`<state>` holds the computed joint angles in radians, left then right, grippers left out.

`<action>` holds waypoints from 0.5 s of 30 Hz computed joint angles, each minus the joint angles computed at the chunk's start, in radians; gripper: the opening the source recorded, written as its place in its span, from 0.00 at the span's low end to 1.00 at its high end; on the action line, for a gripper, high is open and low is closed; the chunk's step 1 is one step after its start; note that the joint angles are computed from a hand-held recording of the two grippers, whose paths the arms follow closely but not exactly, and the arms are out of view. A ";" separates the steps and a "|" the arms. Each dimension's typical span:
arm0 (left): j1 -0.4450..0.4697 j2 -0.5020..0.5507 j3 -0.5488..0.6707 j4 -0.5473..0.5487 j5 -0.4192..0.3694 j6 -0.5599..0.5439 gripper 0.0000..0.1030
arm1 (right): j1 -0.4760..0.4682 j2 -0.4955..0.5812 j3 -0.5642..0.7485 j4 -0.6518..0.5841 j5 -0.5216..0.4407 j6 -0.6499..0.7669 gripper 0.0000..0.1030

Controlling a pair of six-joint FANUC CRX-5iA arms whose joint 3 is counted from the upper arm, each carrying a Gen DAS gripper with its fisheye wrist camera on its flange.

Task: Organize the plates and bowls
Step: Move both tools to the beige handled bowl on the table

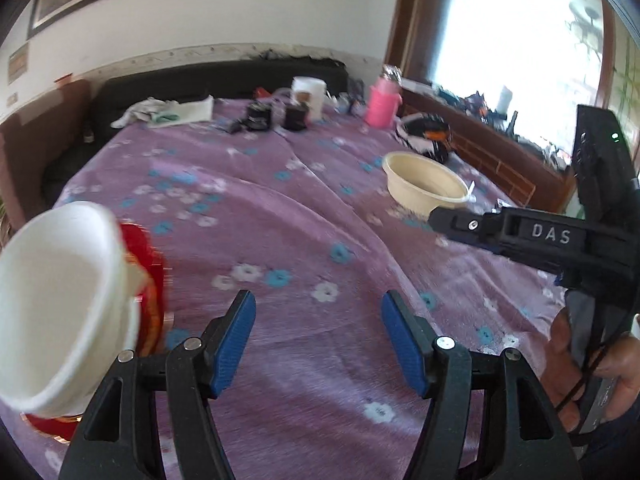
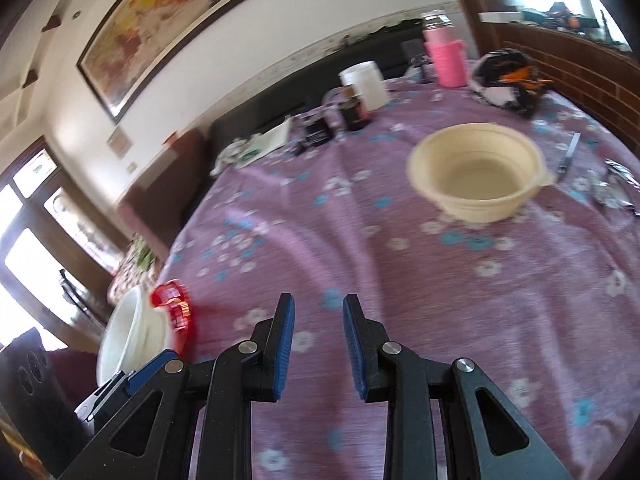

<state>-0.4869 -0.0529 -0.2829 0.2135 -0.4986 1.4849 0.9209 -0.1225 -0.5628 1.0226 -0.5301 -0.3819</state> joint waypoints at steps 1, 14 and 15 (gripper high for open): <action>-0.008 0.019 0.015 0.006 -0.007 -0.007 0.63 | -0.003 -0.008 -0.014 0.011 -0.015 -0.013 0.26; -0.059 0.183 0.179 -0.022 -0.041 -0.008 0.63 | -0.070 -0.068 -0.134 0.013 -0.007 -0.066 0.26; -0.063 0.202 0.198 -0.028 -0.050 -0.001 0.63 | -0.076 -0.067 -0.139 0.012 0.003 -0.068 0.26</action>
<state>-0.5494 0.1490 -0.0845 0.1856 -0.5484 1.4837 0.8452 -0.1894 -0.7023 1.0348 -0.5275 -0.4502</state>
